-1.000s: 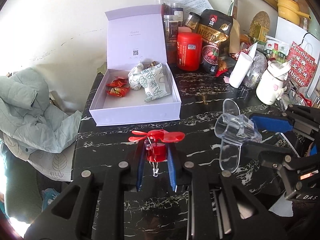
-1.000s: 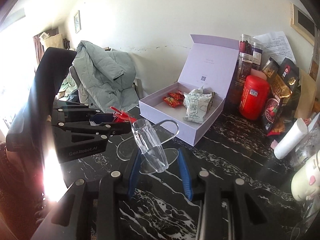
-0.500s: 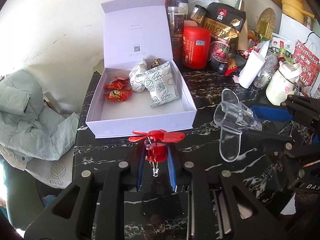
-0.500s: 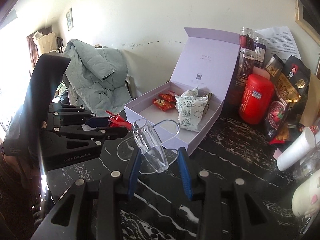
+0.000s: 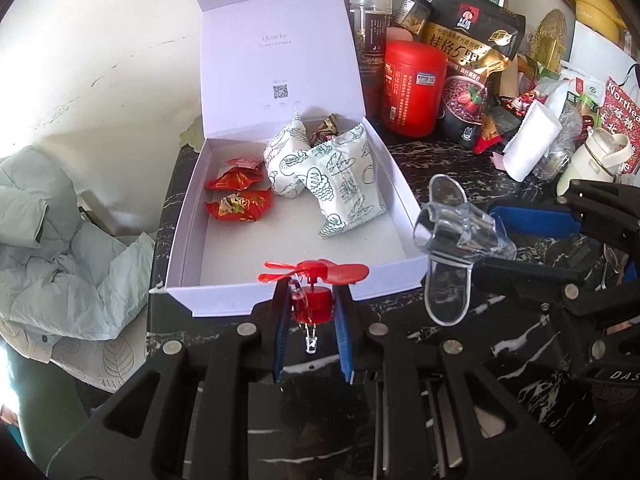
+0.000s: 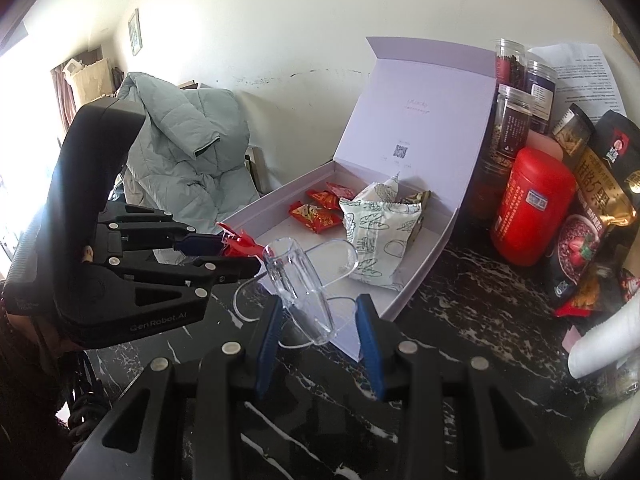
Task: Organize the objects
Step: 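Carry the pinwheel and clear plastic piece over the lavender box with both tools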
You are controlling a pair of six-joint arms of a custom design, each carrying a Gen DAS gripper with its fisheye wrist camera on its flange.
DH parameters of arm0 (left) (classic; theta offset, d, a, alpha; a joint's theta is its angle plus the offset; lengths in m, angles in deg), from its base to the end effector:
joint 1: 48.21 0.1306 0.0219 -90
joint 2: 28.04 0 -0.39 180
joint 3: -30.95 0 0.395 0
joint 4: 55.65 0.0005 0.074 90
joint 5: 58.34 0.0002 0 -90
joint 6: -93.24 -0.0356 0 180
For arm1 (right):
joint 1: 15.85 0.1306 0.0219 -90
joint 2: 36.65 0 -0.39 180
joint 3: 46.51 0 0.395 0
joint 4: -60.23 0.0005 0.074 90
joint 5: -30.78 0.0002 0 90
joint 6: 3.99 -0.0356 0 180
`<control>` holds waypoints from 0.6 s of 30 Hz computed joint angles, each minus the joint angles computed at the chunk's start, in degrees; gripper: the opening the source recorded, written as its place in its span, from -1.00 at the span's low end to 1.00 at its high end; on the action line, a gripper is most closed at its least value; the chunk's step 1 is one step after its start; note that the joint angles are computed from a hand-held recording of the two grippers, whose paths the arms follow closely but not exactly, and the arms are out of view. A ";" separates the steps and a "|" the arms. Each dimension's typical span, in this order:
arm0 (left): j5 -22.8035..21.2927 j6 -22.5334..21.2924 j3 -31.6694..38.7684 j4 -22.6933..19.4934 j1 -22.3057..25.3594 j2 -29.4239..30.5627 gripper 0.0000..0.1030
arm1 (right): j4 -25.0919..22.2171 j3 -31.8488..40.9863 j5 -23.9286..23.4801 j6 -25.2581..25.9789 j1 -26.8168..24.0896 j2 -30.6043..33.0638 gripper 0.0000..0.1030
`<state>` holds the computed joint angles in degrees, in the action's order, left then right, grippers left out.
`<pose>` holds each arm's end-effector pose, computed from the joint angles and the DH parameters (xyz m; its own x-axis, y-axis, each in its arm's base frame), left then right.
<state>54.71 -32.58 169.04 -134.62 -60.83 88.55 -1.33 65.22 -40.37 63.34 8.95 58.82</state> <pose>0.6031 -0.1498 0.5340 -0.4292 0.6480 -0.6292 0.8111 0.5830 0.0470 0.4715 0.2047 0.5527 -0.6689 0.0927 -0.7376 0.0728 0.9956 0.0592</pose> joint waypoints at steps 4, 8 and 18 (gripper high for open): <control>-0.04 0.02 3.83 -0.81 -0.41 2.77 -0.63 | 0.28 1.51 -1.39 1.30 -1.56 1.64 -0.27; -0.16 0.19 8.54 -2.12 -0.66 6.03 -0.63 | 0.58 2.89 -2.68 2.25 -2.84 3.27 -0.27; -0.38 0.78 23.43 -7.13 -0.97 15.91 -0.63 | 0.46 6.66 -5.43 3.06 -5.01 7.62 -0.27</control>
